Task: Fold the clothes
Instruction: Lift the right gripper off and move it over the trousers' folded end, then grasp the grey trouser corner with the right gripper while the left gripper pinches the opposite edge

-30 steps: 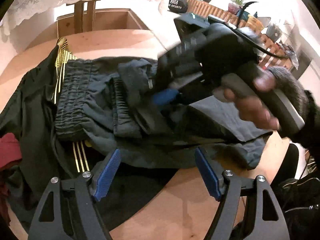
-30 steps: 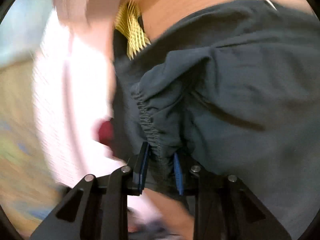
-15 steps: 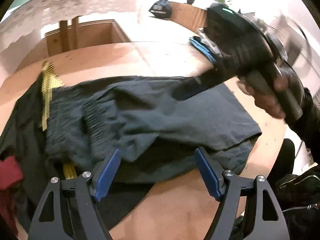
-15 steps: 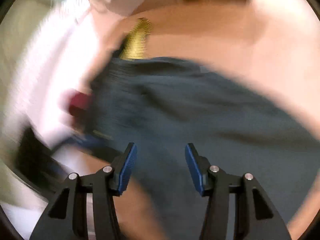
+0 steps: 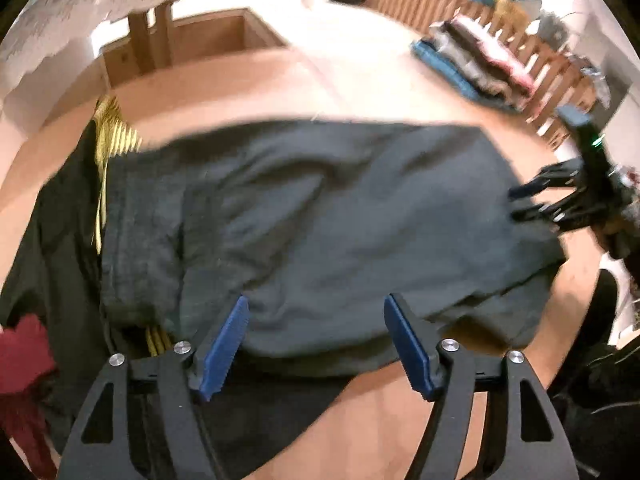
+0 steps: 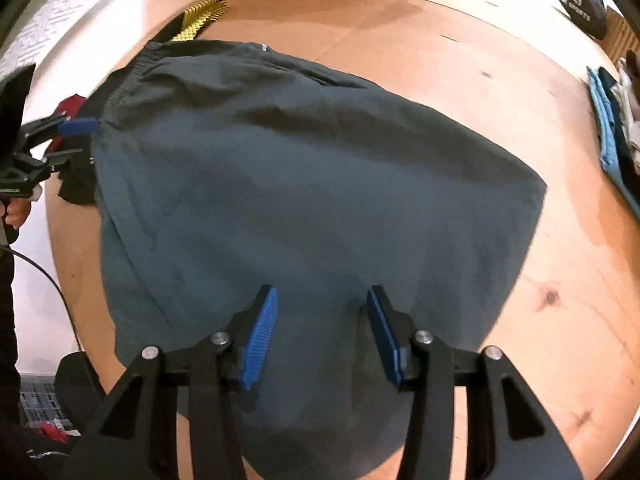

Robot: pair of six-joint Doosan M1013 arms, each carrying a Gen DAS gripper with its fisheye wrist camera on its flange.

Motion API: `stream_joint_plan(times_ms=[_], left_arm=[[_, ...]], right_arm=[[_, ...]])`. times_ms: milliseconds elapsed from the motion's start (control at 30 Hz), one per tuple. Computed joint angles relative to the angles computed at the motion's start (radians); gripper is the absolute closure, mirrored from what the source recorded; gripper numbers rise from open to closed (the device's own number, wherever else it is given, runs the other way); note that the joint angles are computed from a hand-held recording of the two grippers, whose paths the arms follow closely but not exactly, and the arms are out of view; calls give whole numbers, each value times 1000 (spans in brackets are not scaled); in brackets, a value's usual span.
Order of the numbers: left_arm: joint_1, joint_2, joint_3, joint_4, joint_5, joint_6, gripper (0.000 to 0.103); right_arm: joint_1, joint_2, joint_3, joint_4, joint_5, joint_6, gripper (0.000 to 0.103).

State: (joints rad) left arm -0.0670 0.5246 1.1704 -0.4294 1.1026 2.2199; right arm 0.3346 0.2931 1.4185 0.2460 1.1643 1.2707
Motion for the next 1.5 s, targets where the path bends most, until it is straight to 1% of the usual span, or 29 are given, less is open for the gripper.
stream_joint_plan(times_ms=[100,167,200,267,300,333,367,400,467,500,533,633,700,767,800,833,900,967,1033,1067,1133,1200,1300,1367,1400,1433,1500], left_arm=[[-24,19,-39,-2,0,32,34],[-30,60,-93,-15,28,12,34],[-33,79,-114,7,32,-10,33],[-49,118,-153,132,25,-94,33],[-50,137,-172,180,44,-143,38],[-44,145,-180,179,58,-166,39],[-38,136,-168,154,44,-168,39],[-34,119,-150,130,24,-167,39],[-38,71,-95,95,-29,-141,37],[-43,47,-66,71,-52,-116,34],[-50,28,-41,40,-59,-84,33],[-75,-4,12,-33,-33,4,33],[-91,-7,34,-18,-15,25,33],[-99,2,43,43,-10,-21,33],[-104,7,48,73,-6,-44,34],[-106,6,52,97,-10,-71,33],[-106,-16,61,131,-39,-138,34],[-117,-57,91,137,-88,-147,34],[-150,-112,143,120,-146,-91,31],[-171,-136,167,107,-168,-60,29],[-220,-165,203,75,-195,-15,29],[-265,-180,223,67,-207,-6,29],[-335,-185,244,147,-240,-42,29],[-367,-177,245,217,-226,-80,28],[-383,-170,244,274,-223,-116,28],[-403,-163,247,356,-232,-170,28],[-431,-150,251,498,-238,-261,28]], right_arm=[[-1,8,-3,-34,-4,-5,56],[-2,2,6,-69,-17,-18,56],[2,-5,13,-119,-20,-13,56],[2,-19,28,-184,-18,-27,51],[-11,-19,20,-178,13,-35,51],[-25,-19,12,-164,39,-43,51],[-51,-20,2,-112,42,-49,51],[-80,-21,-10,-47,26,-57,51],[-106,-14,-31,2,-16,-51,51],[-116,-5,-44,28,-49,-62,51],[-123,6,-56,47,-75,-69,51],[-111,49,-93,9,-57,-30,51],[-102,79,-109,-24,-32,14,51],[-103,64,-90,-41,-55,-14,50],[-105,60,-86,-53,-50,-9,50],[-117,50,-80,-35,-49,-11,50],[-157,25,-64,54,-46,-34,50],[-193,4,-42,119,-52,-57,50],[-217,-15,-19,130,-67,-56,48],[-219,-17,-7,129,-70,-42,48],[-231,-24,18,148,-69,-33,48],[-248,-32,44,180,-62,-38,48],[-267,-40,70,225,-61,-46,48],[-265,-34,59,199,-46,-32,48],[-262,-31,53,179,-39,-25,48],[-254,-29,43,146,-35,-18,48],[-255,-24,28,144,-16,-33,48]])
